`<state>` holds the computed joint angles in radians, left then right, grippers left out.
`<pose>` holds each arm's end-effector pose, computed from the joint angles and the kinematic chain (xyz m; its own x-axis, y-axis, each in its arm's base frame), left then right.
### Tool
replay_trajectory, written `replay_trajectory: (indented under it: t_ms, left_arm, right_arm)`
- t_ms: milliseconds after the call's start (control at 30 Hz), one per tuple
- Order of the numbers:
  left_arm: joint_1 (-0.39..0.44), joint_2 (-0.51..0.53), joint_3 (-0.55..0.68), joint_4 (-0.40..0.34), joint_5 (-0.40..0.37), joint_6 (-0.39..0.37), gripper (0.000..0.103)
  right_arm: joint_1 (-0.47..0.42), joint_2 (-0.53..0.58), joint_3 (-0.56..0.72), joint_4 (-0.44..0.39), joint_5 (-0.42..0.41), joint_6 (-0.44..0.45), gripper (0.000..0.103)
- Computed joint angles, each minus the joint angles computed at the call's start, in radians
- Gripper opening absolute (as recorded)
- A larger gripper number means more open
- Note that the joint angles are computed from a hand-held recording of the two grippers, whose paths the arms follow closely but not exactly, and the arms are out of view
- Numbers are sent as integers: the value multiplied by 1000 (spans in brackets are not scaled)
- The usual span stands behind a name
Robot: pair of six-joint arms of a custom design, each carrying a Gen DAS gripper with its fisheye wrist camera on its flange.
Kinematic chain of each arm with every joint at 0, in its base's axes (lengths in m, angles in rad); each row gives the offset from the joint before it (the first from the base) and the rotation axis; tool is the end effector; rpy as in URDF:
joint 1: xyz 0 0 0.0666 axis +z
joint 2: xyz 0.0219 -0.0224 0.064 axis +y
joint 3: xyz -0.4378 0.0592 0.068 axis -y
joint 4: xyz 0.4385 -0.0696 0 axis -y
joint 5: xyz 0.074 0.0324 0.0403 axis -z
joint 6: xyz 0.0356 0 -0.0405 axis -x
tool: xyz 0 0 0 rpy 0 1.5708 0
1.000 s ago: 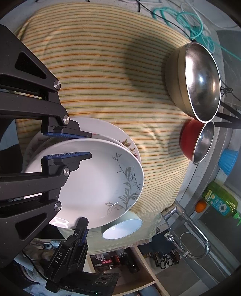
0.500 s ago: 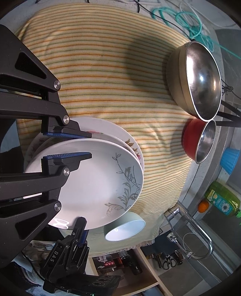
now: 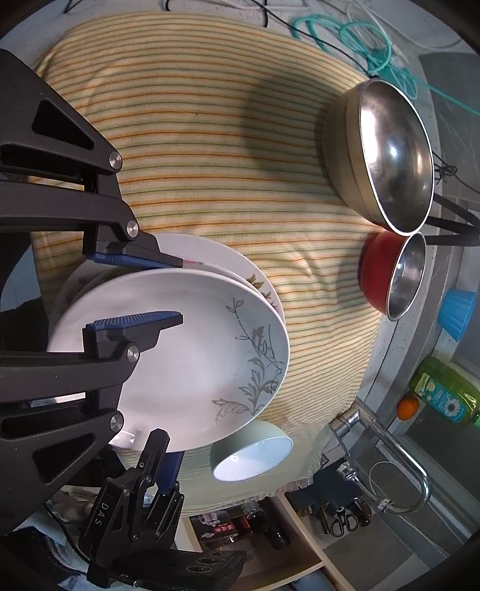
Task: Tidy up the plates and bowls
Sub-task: 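Open the right gripper to release the plate onto the stack, then move the right gripper to the rim of the large steel bowl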
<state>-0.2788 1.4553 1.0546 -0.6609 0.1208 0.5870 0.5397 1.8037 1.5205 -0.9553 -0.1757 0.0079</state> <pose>0.4754 -0.1410 0.3067 -0.8815 -0.3196 -0.3476 -0.1904 0.9143 -0.3576 0.5508 0.3367 0.3152 -0.8065 -0.4922 -0.3275 -0.5613 0.8115 0.1627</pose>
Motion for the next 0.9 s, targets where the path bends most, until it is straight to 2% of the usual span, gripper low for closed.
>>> replay_trajectory:
  t_ms: [33, 67, 100, 133, 200, 567, 900]
  left_arm:
    - [0, 0, 1, 0, 1, -1, 26]
    - [-2, -1, 2, 0, -2, 1, 29]
    - [-5, -2, 5, -8, -15, 2, 40]
    - [-6, -3, 7, -13, -26, 3, 46]
    - [-3, -9, 4, -5, -25, 4, 46]
    - [28, -24, 8, 5, -42, 0, 46]
    - [127, -63, -6, 33, -65, -24, 46]
  right_arm:
    - [0, -4, -1, 5, -4, 0, 40]
    - [0, -8, -2, 11, -4, -2, 49]
    - [1, -14, -5, 20, -5, -3, 57]
    - [1, -18, -6, 25, -5, -2, 60]
    - [1, -25, -7, 37, 1, -4, 65]
    - [-7, -26, 31, 64, -85, -71, 72]
    - [33, 21, 124, 85, -142, -131, 72]
